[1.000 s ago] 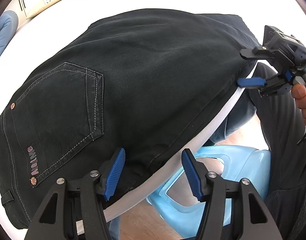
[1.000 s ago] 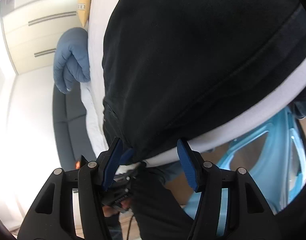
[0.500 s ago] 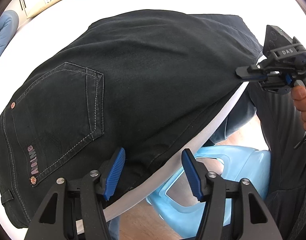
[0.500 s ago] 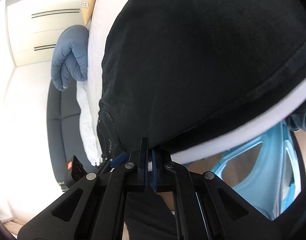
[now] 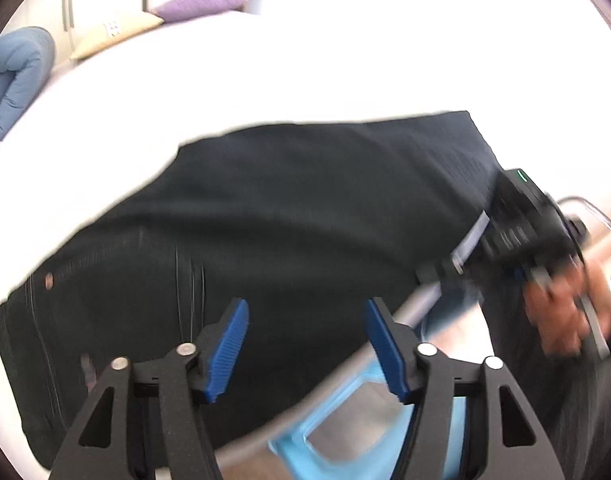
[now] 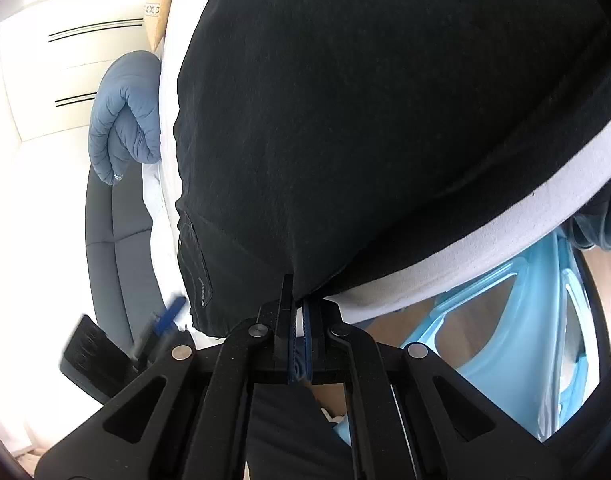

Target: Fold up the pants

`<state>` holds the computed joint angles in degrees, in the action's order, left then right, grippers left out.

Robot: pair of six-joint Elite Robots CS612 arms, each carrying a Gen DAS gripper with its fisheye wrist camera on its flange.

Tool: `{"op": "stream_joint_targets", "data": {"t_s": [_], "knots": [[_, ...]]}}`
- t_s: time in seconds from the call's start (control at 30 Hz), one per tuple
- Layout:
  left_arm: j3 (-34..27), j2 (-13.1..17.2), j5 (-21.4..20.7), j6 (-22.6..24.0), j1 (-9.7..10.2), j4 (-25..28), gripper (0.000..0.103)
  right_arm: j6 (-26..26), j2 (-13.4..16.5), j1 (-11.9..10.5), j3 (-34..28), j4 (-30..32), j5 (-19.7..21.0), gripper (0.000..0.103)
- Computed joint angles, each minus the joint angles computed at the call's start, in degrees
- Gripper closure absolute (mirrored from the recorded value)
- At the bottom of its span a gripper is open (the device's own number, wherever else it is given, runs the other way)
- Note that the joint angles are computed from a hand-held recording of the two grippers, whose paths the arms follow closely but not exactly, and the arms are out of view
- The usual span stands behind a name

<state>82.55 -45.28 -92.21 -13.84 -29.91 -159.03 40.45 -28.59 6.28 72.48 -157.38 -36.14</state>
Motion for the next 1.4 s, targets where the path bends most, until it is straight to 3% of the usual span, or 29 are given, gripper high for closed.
{"op": "stream_joint_targets", "data": {"t_s": [0.07,0.17,0.23,0.3,0.37,0.47,0.53,0.57,0.63,0.67,0.73,0.77,0.8,0.83,0.87,0.9,1.0,1.1,1.2,1.4], "knots": [[-3.5,2.6,-0.5,-1.2,0.3,2.2,0.038,-1.7,-0.9,-0.2,0.3,3.8,0.6,0.099],[-6.9,5.4,-0.2,1.1,0.1,9.0,0.037,-12.4,-4.3,-0.1,1.1,12.7,-3.7,0.099],[-6.4,5.5,0.9,2.1,-0.26,7.5,0.036,-16.4,-6.2,-0.3,2.2,11.2,-6.5,0.099],[-6.3,5.4,0.0,0.7,-0.04,7.5,0.036,-13.9,-6.3,-1.3,2.2,3.6,-6.3,0.099],[-6.2,5.3,0.2,1.3,-0.15,8.1,0.035,-9.6,-4.3,-2.2,-0.3,-2.8,-5.7,0.099],[-5.9,5.1,0.4,0.9,-0.35,8.5,0.034,-7.3,-0.1,-3.2,-6.6,-2.6,-5.8,0.099],[-5.8,5.0,0.4,0.6,-0.41,8.4,0.034,-9.3,1.3,-3.7,-9.8,3.3,-11.0,0.099],[-4.7,4.5,0.3,0.5,-0.36,7.8,0.034,-8.8,1.9,-4.2,-10.4,3.5,-13.3,0.1],[-4.5,4.4,0.4,0.3,-0.4,7.5,0.034,-2.0,3.0,-6.4,-9.8,-3.3,-12.2,0.1],[-3.9,4.2,0.4,0.4,-0.31,7.2,0.034,1.9,2.7,-7.1,-8.3,-7.5,-13.5,0.1],[-3.7,4.0,0.1,0.5,-0.24,7.0,0.034,6.1,-0.2,-8.8,-3.1,-14.4,-21.3,0.099],[-3.8,4.1,-0.1,0.4,-0.16,7.0,0.034,7.0,-2.4,-9.6,0.4,-18.0,-25.5,0.087],[-3.8,4.1,-0.3,0.3,-0.12,7.0,0.033,7.4,-3.9,-10.2,2.9,-20.9,-27.2,0.051],[-3.8,4.0,-0.4,0.4,0.01,7.0,0.033,8.0,-5.2,-10.8,5.4,-23.9,-27.6,0.023],[-4.3,4.3,-0.3,0.4,0.0,7.3,0.032,9.6,-6.4,-11.2,7.9,-27.4,-28.7,0.0],[-4.3,4.3,-0.3,0.4,-0.02,7.4,0.032,11.2,-7.4,-11.3,10.4,-31.4,-30.4,0.0],[-4.8,4.3,-0.2,0.4,0.09,8.4,0.031,10.8,-8.4,-12.4,13.3,-33.5,-25.2,0.0],[-5.0,4.2,0.0,0.6,0.07,9.2,0.031,17.3,-6.9,-13.4,14.0,-34.7,-19.1,0.002],[-5.3,4.2,0.2,0.8,0.08,10.3,0.031,23.1,-5.4,-13.2,14.3,-36.0,-18.0,0.006],[-6.4,4.7,0.6,0.3,-0.22,11.0,0.03,25.3,-3.1,-12.8,10.9,-31.3,-15.5,0.008]]}}
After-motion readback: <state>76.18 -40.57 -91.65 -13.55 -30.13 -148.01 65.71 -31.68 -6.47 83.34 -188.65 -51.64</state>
